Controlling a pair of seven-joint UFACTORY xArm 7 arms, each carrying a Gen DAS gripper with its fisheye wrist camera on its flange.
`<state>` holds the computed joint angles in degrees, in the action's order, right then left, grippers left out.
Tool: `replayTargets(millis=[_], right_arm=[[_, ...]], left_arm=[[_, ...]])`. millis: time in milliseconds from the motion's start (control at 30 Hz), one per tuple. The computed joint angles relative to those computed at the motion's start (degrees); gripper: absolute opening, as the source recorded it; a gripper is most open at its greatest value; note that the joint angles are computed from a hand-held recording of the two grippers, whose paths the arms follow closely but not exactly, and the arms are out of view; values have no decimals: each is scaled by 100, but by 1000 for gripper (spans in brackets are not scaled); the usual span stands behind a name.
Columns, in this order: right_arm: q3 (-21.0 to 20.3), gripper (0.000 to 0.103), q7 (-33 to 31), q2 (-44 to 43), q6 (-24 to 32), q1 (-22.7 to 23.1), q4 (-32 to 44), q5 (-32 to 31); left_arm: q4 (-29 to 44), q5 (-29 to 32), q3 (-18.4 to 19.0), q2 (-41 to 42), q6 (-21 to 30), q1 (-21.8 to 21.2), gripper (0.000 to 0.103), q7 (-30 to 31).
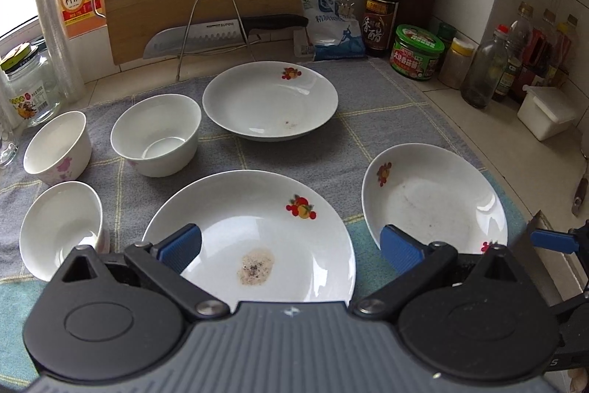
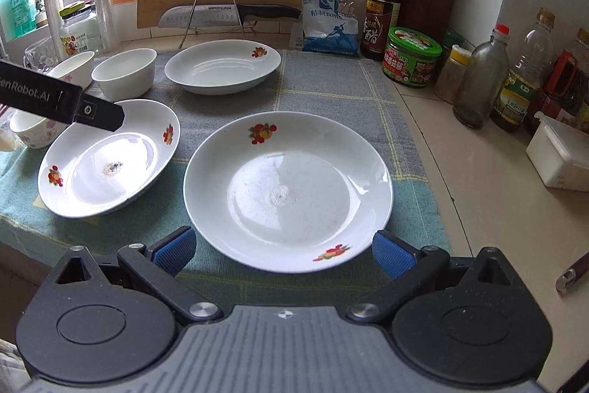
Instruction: Organize plates and bowls
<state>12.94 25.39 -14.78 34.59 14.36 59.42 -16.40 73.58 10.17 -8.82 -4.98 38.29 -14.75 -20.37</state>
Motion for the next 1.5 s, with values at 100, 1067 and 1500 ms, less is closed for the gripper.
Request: replayTargets(millis=[100,1067,1500], right_arm=[[-30,103,24,-106,-99,5,-230,79],[-416,103,-1197,564,-1664,9,-674,634],[-344,103,-1358,465,-2274,-119,-1019,712]], left_arm=[[68,-55,-10,104,-72,-40,102,176],[1730,-946,-2,1499,374,-214,102,1770],[3947,-1386,-53,3087,1978,-464,102,3233]])
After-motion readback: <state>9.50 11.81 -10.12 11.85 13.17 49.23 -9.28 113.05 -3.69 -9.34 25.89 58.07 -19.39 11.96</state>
